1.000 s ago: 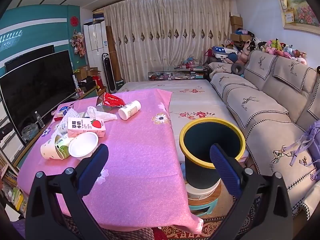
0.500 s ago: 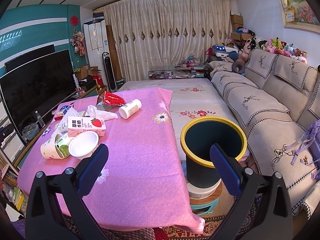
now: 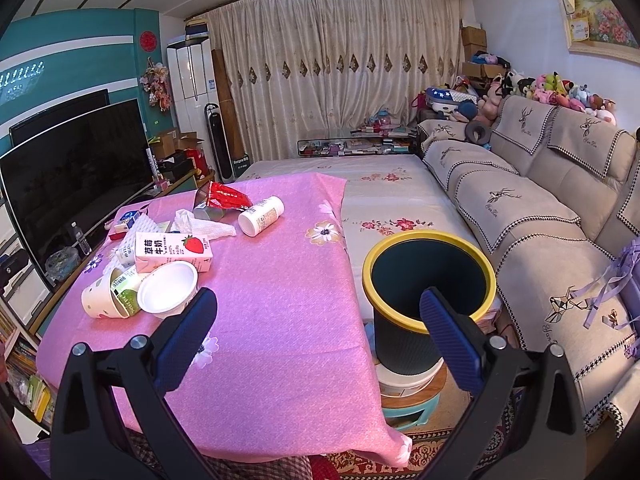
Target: Collect trash
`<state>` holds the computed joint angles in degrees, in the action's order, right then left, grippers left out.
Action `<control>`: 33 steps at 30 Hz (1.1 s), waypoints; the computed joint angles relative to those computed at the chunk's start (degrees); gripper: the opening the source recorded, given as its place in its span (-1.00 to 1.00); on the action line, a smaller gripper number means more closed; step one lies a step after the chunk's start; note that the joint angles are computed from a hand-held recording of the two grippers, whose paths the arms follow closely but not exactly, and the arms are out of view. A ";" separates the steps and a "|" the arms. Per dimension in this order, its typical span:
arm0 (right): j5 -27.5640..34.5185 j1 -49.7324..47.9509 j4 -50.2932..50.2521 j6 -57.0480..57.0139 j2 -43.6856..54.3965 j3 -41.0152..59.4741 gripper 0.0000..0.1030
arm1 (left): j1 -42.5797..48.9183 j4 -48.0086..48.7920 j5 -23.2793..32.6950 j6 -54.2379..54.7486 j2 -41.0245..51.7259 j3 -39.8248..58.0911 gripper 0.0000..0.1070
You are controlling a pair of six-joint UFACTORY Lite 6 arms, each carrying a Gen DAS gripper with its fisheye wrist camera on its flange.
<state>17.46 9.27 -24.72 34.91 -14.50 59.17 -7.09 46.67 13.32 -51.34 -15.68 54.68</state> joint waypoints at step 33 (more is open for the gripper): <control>-0.21 -1.13 3.28 -3.18 0.49 -0.10 0.88 | -0.69 3.73 -0.39 -3.85 0.55 -0.76 0.86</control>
